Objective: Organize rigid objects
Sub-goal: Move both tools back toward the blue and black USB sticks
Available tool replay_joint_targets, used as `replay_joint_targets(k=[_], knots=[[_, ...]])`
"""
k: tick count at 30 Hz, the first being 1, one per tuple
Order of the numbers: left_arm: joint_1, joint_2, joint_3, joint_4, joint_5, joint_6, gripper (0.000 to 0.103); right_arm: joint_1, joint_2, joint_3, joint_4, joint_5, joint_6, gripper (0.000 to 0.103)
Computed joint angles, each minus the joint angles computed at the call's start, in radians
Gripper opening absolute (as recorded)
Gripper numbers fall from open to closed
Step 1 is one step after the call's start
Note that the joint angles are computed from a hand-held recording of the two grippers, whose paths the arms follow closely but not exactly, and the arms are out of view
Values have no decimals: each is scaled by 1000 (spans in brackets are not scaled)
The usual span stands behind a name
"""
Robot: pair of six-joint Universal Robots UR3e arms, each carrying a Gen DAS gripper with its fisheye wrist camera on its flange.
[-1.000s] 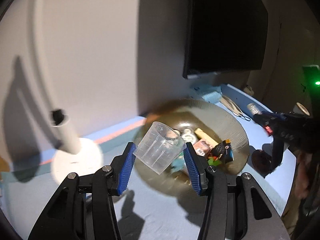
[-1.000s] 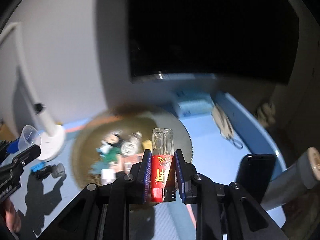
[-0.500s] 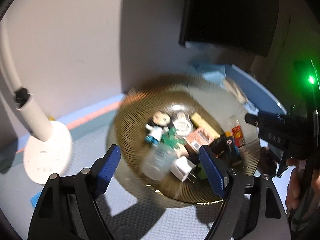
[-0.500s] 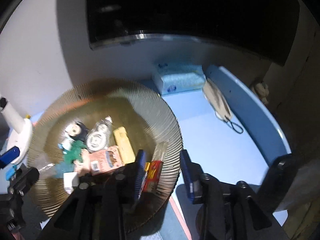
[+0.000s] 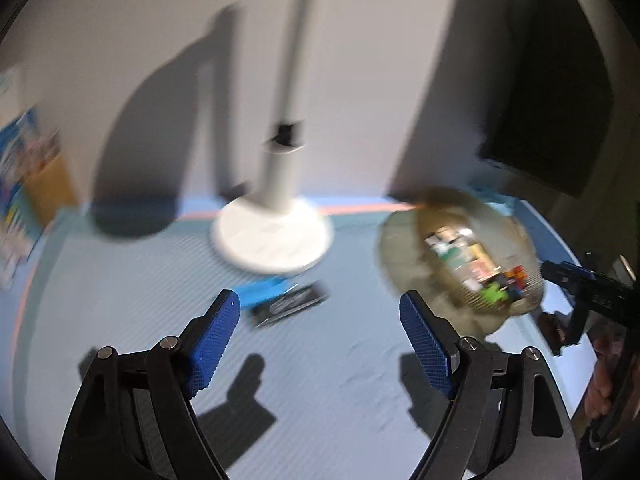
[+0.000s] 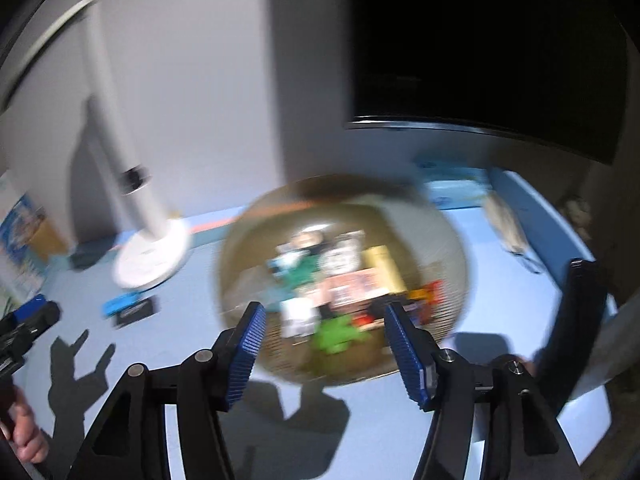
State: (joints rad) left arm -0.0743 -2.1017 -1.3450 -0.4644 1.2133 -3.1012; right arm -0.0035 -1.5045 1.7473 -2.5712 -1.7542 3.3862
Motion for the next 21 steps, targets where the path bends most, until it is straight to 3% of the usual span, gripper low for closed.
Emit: replay_joint_targets(k=[4, 8, 12, 15, 17, 21], knots=[[81, 38, -166, 41, 38, 46, 82, 142, 108, 27, -100, 2, 66, 78], [142, 12, -248, 90, 66, 26, 82, 234, 271, 12, -187, 28, 97, 78], [127, -39, -259, 147, 147, 30, 82, 311, 399, -24, -272, -72, 94, 78], [114, -76, -246, 147, 176, 20, 82, 296, 406, 1, -294, -64, 100, 78], [113, -77, -267, 213, 167, 23, 82, 283, 396, 25, -322, -54, 114, 79], [104, -74, -257, 165, 201, 41, 82, 247, 389, 38, -328, 3, 106, 79]])
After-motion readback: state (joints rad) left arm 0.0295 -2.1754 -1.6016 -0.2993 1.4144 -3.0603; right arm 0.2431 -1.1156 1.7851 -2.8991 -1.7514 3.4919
